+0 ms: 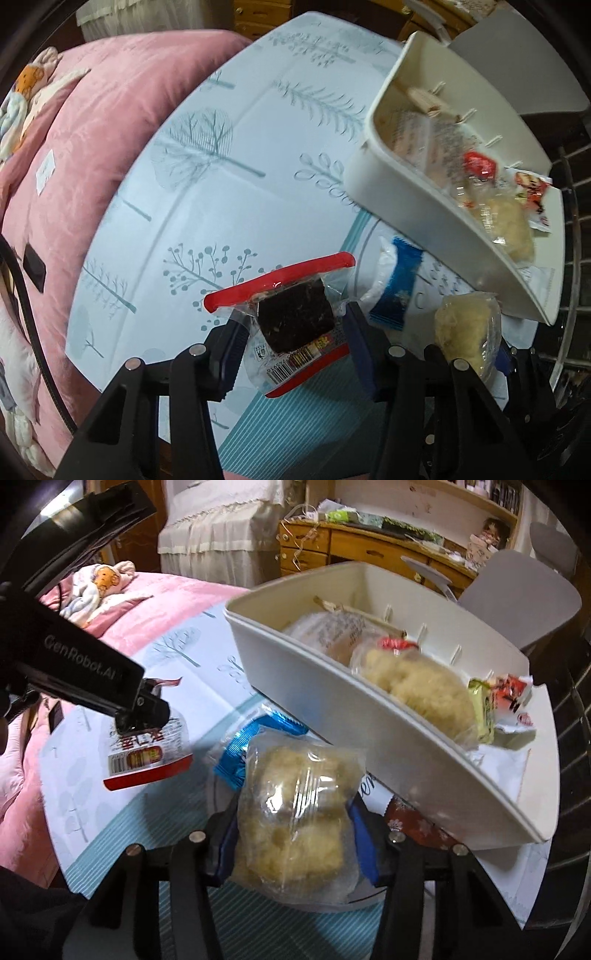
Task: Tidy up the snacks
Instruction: 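Grasp the red-edged chocolate bar packet with the left gripper while the right grasps the clear crisp bag, then carry both snacks over the white tray and open both grippers inside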
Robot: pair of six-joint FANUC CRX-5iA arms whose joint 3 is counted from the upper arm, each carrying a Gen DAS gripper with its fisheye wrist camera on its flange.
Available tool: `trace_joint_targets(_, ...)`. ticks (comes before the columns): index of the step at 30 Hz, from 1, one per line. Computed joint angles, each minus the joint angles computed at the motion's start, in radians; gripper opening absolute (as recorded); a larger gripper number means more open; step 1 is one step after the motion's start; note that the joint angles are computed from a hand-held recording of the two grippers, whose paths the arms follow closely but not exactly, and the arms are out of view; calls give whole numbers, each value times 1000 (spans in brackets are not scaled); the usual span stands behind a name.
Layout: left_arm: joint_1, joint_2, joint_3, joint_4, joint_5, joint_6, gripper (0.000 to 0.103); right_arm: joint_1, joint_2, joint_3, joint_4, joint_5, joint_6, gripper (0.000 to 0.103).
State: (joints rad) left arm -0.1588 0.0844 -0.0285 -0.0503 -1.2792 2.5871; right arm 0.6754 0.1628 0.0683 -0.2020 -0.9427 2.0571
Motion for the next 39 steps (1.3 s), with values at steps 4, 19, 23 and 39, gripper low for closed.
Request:
trace_joint_targets(4,-13,-18,49,-28,-33,-21,50,-19,-28,17,-40,-5,34,53)
trace_joint_targets(19,-56,117,430,-109,-207,-271,51,-125,-19,171,-114,3,25,53)
trace_joint_targets(23,-53,175,526,-118,-212,-343,51,-133,-3,186,-58,48,-26,53)
trace_joint_targets(39,-36,338,653,-67,-163,-485,70,-131,113,237,186,69,-358,63)
